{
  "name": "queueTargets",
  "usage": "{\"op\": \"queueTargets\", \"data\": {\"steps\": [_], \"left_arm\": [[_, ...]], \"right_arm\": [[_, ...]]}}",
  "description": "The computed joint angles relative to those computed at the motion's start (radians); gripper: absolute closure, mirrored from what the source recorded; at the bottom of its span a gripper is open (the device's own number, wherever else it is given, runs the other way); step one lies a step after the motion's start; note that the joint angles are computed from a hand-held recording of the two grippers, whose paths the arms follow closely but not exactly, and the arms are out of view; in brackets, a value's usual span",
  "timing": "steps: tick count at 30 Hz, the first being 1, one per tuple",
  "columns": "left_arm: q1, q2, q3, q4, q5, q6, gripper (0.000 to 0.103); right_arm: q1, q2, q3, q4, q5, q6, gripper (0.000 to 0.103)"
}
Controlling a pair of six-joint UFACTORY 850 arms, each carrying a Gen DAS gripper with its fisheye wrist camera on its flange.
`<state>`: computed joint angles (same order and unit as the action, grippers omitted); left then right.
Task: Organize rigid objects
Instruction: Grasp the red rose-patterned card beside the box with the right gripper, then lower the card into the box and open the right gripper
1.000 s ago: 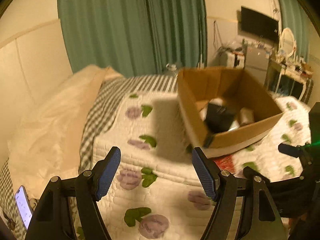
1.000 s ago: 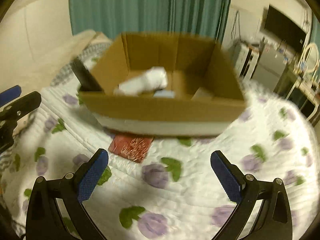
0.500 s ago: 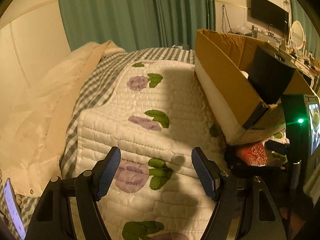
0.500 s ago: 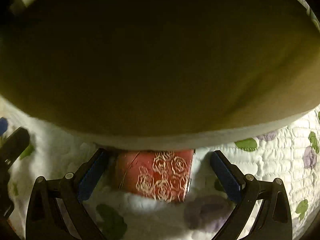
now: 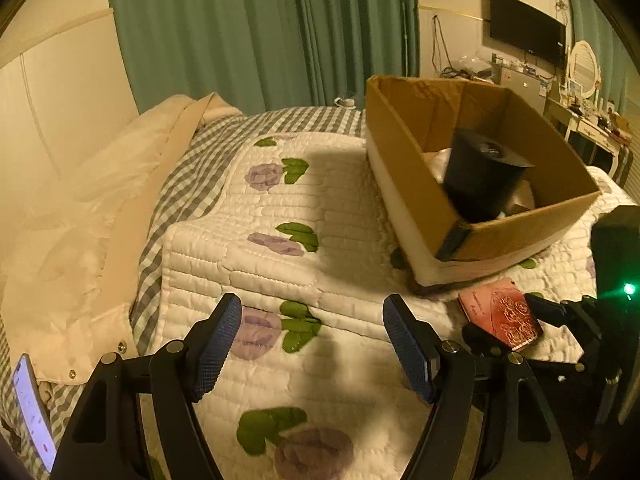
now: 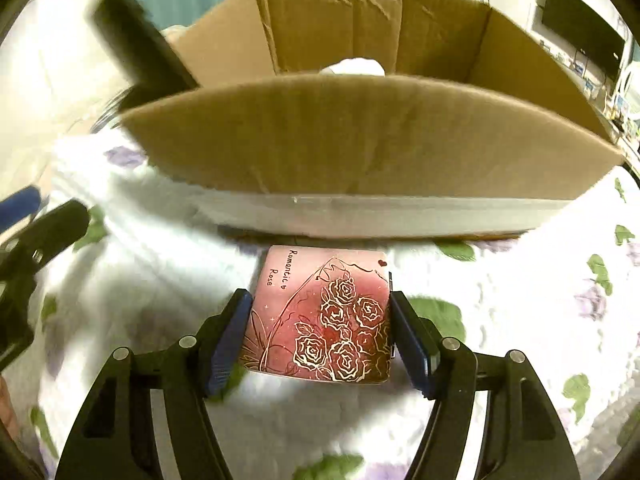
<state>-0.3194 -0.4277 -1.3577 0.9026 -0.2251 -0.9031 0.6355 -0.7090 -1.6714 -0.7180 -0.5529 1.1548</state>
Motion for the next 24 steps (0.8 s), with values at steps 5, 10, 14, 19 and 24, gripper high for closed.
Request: {"op": "queueTargets", "data": {"steps": [5,10,14,19,24], "left_arm": [[-0.013,0.048,0.032,0.046,0.009,-0.047,0.027],[-0.03,0.1,0.058,0.09,0.013,-0.1,0.027],[-0.043,0.123,0.057,0.108,0.009,-0.124,0.027],[-0.061,0.139,0.031,0.099,0.004,-0.115,0.027],[-0.074,0.115,-0.037,0.079,-0.003,-0.095,0.027]], "right_arm": [[0.024,0.116,0.148,-0.086,0.015,0.096,0.034],[0.042,0.226,0.246,-0.186,0.007,0.174,0.034],[0.054,0.208,0.159,-0.226,-0.028,0.192,0.034],[0.038,0.23,0.113,-0.303,-0.029,0.219,0.034],[0.013,0.237,0.052,-0.363,-0.026,0.204,0.034]]}}
